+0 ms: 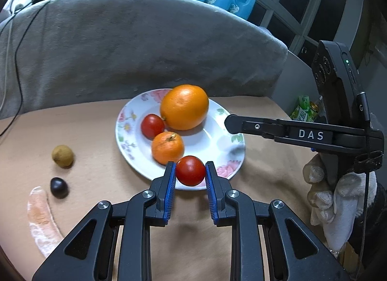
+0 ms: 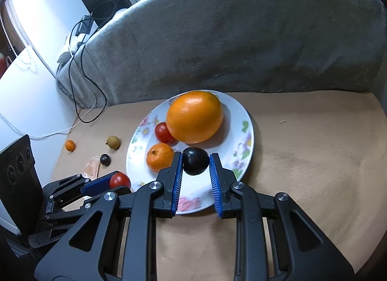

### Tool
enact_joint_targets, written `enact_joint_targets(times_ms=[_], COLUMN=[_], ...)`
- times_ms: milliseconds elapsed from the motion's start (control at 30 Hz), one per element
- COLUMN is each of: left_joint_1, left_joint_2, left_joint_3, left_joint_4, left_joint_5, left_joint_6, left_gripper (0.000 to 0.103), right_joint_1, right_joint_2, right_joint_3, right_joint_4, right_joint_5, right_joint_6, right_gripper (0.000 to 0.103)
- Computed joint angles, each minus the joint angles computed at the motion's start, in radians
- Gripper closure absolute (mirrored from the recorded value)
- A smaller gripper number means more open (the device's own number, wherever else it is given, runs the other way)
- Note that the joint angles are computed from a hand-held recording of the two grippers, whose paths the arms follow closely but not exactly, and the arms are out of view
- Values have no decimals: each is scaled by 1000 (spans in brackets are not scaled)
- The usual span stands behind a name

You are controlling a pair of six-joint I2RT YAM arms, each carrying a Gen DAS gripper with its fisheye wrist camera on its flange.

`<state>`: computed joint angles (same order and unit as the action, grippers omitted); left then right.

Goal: Organize fruits
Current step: 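Carry the plum and tomato in both grippers over the floral plate, then lower both fruits onto the plate and open both grippers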

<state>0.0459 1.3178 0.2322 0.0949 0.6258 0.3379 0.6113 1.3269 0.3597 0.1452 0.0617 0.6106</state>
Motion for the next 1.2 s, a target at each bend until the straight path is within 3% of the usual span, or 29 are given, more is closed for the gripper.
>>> enact_joint_targets(times_ms=[500, 567, 633, 700, 767, 867, 1000, 1033, 1100, 1200], left_joint_1=[-99, -99, -99, -98, -96, -89, -80, -76, -80, -76], left_joint_2=[38, 36, 33, 30, 25, 15, -2, -9, -18, -36], left_joint_3=[-5, -7, -7, -9, -12, -18, -23, -25, -22, -24], left_joint_4=[85, 88, 88, 88, 88, 87, 80, 74, 65, 53], left_joint_5=[-62, -65, -71, -71, -74, -72, -66, -65, -71, -77], left_joint_6=[-68, -68, -68, -65, -60, -58, -53, -51, -53, -51], left_gripper=[80, 70, 57, 57, 53, 44, 33, 32, 31, 31], right_joint_1=[-48, -55, -58, -57, -50, -40, -29, -26, -23, -7], right_joint_2=[23, 29, 34, 30, 15, -2, -13, -16, -18, -40], right_joint_3=[-8, -10, -10, -15, -22, -22, -20, -20, -20, -29], right_joint_4=[36, 44, 48, 54, 57, 47, 38, 38, 38, 42], right_joint_5=[-37, -51, -56, -47, -29, -11, 4, 5, 9, 39], right_joint_6=[-20, -22, -21, -18, -12, -9, -5, -3, 1, 13], right_gripper=[79, 79, 73, 51, 40, 32, 30, 30, 17, 13])
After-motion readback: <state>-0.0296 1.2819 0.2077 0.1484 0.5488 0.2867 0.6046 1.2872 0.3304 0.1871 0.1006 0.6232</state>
